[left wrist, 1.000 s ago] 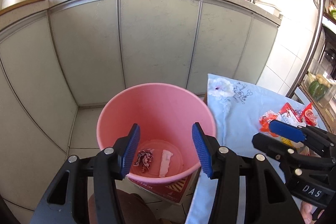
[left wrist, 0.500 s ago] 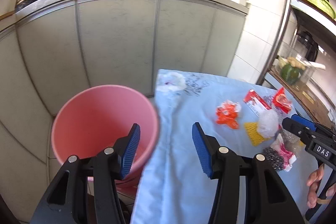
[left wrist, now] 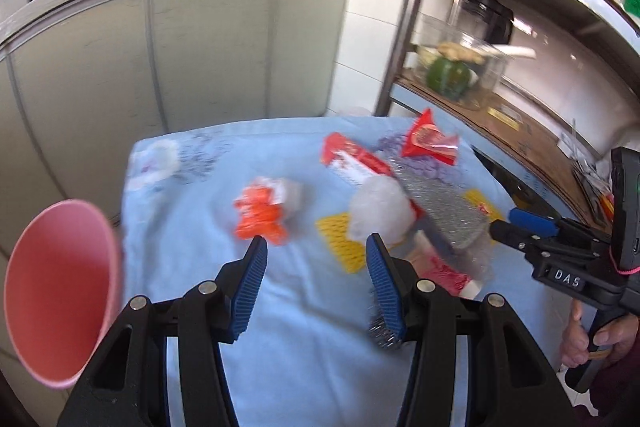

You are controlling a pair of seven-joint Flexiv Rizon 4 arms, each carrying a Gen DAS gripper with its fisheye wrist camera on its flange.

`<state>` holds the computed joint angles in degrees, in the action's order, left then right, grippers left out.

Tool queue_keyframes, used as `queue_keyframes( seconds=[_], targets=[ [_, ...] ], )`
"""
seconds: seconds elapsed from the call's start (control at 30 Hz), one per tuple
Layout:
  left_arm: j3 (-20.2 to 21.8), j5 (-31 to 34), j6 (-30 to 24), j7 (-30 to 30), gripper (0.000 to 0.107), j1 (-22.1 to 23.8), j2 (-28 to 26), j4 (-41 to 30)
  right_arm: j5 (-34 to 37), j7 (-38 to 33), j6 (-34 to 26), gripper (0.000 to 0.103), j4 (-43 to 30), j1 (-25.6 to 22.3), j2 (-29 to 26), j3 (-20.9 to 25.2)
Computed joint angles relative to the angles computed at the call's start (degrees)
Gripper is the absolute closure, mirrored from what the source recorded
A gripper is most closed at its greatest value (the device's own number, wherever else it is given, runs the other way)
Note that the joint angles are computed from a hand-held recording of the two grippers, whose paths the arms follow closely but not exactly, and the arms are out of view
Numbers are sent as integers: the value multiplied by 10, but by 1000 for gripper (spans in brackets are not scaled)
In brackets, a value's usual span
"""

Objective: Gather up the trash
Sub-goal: 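Return both tools to the table toward the remaining trash, then grasp the clear plastic bag with the left tool while the right tool grasps the mesh scrubber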

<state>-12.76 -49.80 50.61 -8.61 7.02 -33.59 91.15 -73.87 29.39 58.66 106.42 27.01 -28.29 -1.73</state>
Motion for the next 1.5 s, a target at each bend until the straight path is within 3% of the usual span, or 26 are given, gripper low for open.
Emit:
queue_keyframes(
  seconds=[0.27, 0.47, 0.53, 0.67, 0.8, 1.07, 1.33, 1.5],
  targets=[
    [11, 89, -19, -77, 56, -45, -43, -54, -29, 26, 45, 53, 17, -19, 5, -2],
    [8, 130, -27, -117, 56, -55, -67, -80, -70, 67, 93, 53, 21, -40, 5, -8],
    [6, 137, -32, -121, 61, -52, -70, -82, -85, 81, 110, 53, 18, -47, 2, -9],
    [-6, 127, -31, -109, 78, -40, -67, -73, -99, 89, 134, 53, 7, -58, -8, -9],
    [-16, 100, -35, -93, 85, -25, -54, -60, -97, 86, 140, 53, 2, -63, -13, -11],
    [-12, 48, -48, -59, 86, -6, -25, -36, -150, 173, 250, 53, -22, -119, -45, -21],
    [2, 38, -55, -65, 86, -5, -22, -32, -128, 147, 287, 54, -46, -107, -70, -42],
    [2, 32, -55, -61, 86, -3, -21, -30, -132, 136, 280, 78, -47, -100, -68, -37]
  ],
)
